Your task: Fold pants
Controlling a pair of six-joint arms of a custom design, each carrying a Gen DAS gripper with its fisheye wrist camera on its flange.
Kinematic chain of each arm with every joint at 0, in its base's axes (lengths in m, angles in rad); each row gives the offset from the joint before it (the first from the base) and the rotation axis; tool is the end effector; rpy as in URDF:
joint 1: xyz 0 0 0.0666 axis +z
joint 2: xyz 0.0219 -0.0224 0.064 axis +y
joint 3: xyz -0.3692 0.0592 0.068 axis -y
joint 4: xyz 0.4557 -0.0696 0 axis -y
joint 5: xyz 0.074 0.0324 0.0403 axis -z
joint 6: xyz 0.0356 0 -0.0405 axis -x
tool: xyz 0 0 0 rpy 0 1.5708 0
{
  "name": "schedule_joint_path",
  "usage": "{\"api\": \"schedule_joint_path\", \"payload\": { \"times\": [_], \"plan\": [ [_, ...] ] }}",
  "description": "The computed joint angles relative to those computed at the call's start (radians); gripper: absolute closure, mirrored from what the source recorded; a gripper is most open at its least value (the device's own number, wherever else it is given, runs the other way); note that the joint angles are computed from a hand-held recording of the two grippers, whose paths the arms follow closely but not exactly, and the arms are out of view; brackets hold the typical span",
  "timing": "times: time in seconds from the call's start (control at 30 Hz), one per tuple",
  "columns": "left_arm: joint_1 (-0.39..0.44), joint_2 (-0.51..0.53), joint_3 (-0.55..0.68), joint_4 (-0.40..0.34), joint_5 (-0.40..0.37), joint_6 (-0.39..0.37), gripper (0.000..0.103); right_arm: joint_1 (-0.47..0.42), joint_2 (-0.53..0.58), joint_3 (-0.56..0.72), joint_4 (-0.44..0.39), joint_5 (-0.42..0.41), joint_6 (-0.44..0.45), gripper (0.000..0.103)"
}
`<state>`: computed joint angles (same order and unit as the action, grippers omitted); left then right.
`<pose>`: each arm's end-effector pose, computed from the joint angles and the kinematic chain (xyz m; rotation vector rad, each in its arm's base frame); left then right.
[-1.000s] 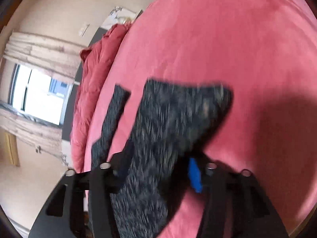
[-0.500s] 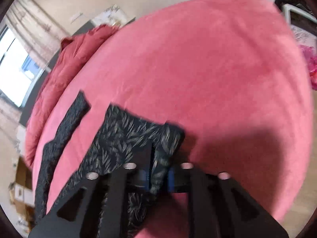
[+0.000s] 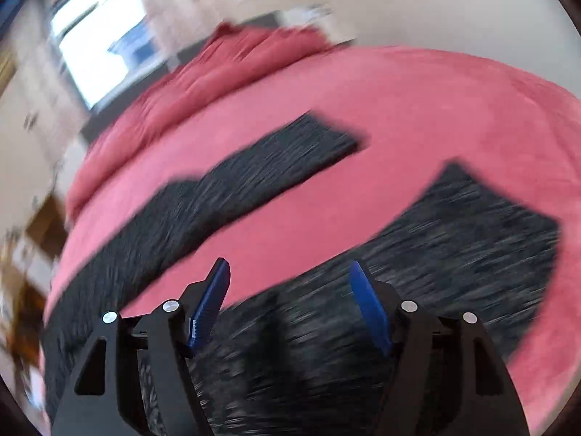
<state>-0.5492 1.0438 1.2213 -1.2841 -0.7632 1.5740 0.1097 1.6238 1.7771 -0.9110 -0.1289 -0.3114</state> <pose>0.3436 -0.1819 0.4751 -1.2967 1.8674 -0.0244 0.6347 0.0741 0.4900 0.1715 2.3423 0.3594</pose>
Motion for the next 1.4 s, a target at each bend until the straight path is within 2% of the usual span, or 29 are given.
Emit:
{"api": "schedule_joint_path", "payload": {
  "times": [0.13, 0.2, 0.3, 0.4, 0.47, 0.53, 0.63, 0.8, 0.83, 0.9, 0.97, 1.0, 1.07, 1.17, 1.3, 1.4],
  "plan": [
    [0.107, 0.063, 0.054, 0.141, 0.087, -0.209, 0.007, 0.06, -0.004, -0.053, 0.018, -0.029, 0.047, 0.034],
    [0.159, 0.088, 0.074, 0.217, 0.132, -0.301, 0.008, 0.079, -0.003, -0.069, 0.027, 0.005, 0.074, 0.032],
    [0.244, 0.163, 0.137, 0.267, 0.183, -0.415, 0.008, 0.092, -0.005, -0.076, 0.034, 0.028, 0.089, 0.03],
    [0.3, 0.226, 0.19, 0.272, 0.208, -0.462, 0.01, 0.071, 0.007, -0.065, 0.025, -0.003, 0.083, 0.03],
    [0.35, 0.274, 0.229, 0.272, 0.259, -0.5, 0.018, 0.072, 0.01, -0.063, 0.022, -0.004, 0.08, 0.03],
    [0.385, 0.311, 0.259, 0.263, 0.279, -0.502, 0.021, 0.075, 0.019, -0.053, 0.019, 0.0, 0.085, 0.028],
    [0.419, 0.343, 0.274, 0.279, 0.316, -0.518, 0.021, 0.077, 0.031, -0.037, 0.011, -0.002, 0.091, 0.025],
    [0.458, 0.43, 0.348, 0.238, 0.35, -0.559, 0.023, 0.079, 0.033, -0.035, 0.013, -0.006, 0.082, 0.025],
    [0.464, 0.439, 0.353, 0.247, 0.364, -0.572, 0.023, 0.082, 0.034, -0.033, 0.014, -0.005, 0.079, 0.025],
    [0.468, 0.458, 0.37, 0.233, 0.374, -0.588, 0.029, 0.082, 0.035, -0.032, 0.012, -0.004, 0.079, 0.025],
    [0.469, 0.483, 0.389, 0.211, 0.394, -0.603, 0.049, 0.083, 0.037, -0.029, 0.011, -0.003, 0.079, 0.025],
    [0.47, 0.492, 0.4, 0.201, 0.393, -0.616, 0.052, 0.083, 0.037, -0.028, 0.011, -0.003, 0.079, 0.025],
    [0.462, 0.492, 0.401, 0.225, 0.395, -0.662, 0.082, 0.083, 0.037, -0.029, 0.01, -0.004, 0.079, 0.025],
    [0.443, 0.487, 0.414, 0.228, 0.361, -0.699, 0.092, 0.083, 0.037, -0.029, 0.011, -0.003, 0.079, 0.025],
    [0.408, 0.412, 0.361, 0.306, 0.307, -0.703, 0.093, 0.082, 0.037, -0.029, 0.01, -0.005, 0.078, 0.025],
    [0.358, 0.34, 0.311, 0.367, 0.245, -0.759, 0.093, 0.081, 0.037, -0.033, 0.015, -0.007, 0.079, 0.025]
  ]
}}
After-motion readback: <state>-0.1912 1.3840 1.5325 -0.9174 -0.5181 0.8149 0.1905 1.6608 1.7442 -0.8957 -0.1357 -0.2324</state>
